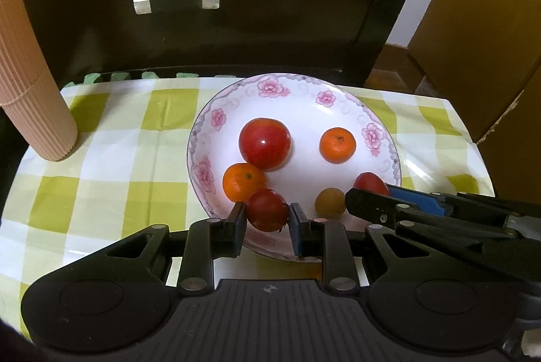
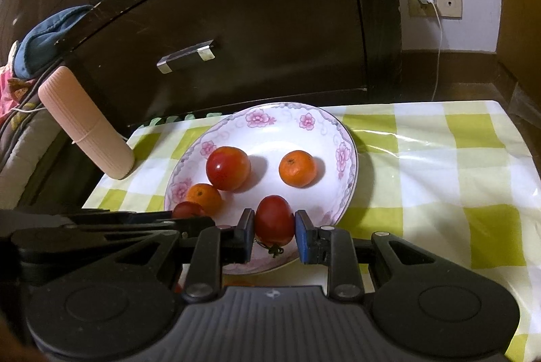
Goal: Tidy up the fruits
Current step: 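Lower both tomatoes into the bowl and open both tools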
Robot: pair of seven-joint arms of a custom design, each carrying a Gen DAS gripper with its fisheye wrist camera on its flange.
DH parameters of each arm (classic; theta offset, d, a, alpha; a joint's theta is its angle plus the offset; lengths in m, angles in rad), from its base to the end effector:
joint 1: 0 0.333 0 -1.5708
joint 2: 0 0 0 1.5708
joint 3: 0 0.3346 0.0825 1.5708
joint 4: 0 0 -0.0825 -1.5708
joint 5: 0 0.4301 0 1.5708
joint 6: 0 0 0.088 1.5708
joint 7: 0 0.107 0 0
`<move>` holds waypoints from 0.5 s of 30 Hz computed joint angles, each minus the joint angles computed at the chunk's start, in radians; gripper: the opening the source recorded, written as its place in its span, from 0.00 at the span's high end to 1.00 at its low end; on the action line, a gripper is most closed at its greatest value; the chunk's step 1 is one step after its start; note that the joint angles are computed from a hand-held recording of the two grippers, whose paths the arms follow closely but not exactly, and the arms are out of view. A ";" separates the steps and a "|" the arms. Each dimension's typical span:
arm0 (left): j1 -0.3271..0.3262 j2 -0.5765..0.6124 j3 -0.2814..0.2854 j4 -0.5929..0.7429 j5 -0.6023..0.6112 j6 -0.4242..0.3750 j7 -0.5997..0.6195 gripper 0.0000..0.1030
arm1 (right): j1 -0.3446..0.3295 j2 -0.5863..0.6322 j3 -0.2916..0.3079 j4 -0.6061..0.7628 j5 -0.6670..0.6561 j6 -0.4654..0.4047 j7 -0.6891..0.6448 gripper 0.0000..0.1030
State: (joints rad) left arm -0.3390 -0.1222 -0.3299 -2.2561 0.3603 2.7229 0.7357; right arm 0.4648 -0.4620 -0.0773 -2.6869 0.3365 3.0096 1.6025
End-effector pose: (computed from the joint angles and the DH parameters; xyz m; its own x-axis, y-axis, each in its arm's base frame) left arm 0.4453 -0.3737 0.4688 -0.1719 -0.9755 0.1376 -0.8161 0.0628 -0.5745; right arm 0.4278 0.1479 0.4548 0.1503 -0.9373 -0.3146 -0.7624 0.0927 -0.6404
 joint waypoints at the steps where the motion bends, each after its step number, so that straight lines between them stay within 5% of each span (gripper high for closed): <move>1: -0.001 0.002 0.001 0.002 -0.007 -0.003 0.003 0.68 | 0.003 0.004 -0.003 0.001 0.002 0.002 -0.001 0.75; 15: 0.004 -0.001 0.006 0.002 -0.031 0.003 -0.015 0.60 | 0.043 0.024 -0.043 0.010 0.050 0.036 -0.014 0.74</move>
State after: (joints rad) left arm -0.3353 -0.1228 -0.3234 -2.2543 0.3297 2.7259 0.7203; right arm 0.5076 -0.4385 -0.1202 -2.6772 0.3866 3.0453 1.5889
